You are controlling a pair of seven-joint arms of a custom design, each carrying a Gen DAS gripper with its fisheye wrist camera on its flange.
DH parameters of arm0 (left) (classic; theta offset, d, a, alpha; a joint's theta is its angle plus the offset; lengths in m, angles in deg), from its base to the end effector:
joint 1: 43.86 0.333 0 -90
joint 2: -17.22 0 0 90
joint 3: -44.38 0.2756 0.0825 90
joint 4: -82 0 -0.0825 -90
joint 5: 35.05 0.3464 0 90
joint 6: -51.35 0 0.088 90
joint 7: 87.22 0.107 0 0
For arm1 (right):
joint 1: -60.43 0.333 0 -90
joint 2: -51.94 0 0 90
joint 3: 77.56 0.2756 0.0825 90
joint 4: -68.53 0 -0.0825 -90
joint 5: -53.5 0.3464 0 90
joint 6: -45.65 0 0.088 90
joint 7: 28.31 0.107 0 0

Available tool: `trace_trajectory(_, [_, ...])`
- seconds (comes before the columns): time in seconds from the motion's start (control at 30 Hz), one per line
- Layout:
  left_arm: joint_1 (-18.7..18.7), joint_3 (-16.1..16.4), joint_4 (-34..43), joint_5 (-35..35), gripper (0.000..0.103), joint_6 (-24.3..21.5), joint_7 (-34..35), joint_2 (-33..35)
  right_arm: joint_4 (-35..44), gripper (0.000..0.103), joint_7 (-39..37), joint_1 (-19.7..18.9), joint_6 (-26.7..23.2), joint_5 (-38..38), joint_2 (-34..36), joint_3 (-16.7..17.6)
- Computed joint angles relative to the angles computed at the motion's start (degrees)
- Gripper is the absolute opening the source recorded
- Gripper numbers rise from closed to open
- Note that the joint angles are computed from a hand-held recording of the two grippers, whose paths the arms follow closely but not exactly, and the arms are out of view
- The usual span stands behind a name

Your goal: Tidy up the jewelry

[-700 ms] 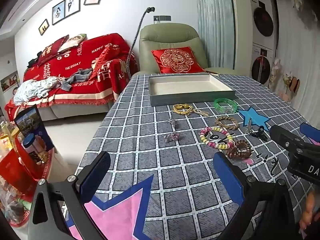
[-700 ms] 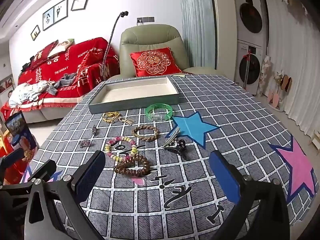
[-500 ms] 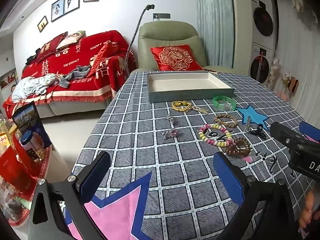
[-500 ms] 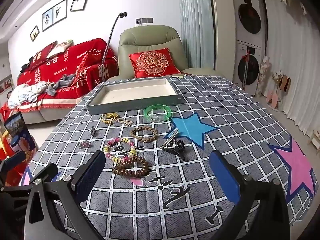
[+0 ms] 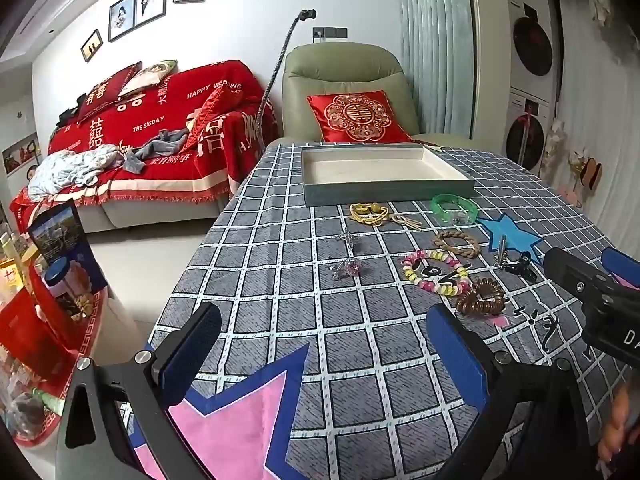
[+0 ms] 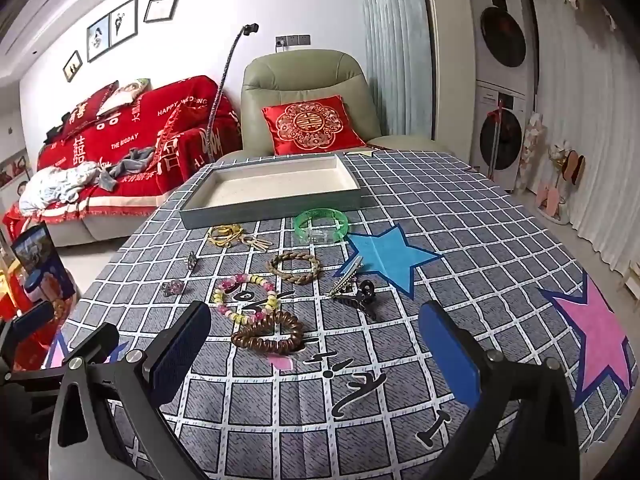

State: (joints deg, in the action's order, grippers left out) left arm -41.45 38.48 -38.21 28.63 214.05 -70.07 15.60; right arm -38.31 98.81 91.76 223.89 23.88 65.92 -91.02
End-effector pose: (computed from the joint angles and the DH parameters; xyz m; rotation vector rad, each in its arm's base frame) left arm 0.5382 -0.0801 0.4762 -1.7976 1.3918 -0.7081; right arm 0.5705 0.2412 0.4823 -1.7237 1.3946 -0.7210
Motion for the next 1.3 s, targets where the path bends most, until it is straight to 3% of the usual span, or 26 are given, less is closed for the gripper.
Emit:
trace_trajectory(0.67, [-0.2,-0.1,0.0,-1.5,0.103,-1.2,0.9,-0.1,0.0,0.103,-1.2,0.3,0.3,1.3,0.1,-0.1])
trace_trajectory(1.3, [-0.3,0.1,-0.2,-7.0,0.103,-2.2,4.4,0.3,-1.0,0.103,-0.6,0.7,0.2,0.7,0.2,-0.3])
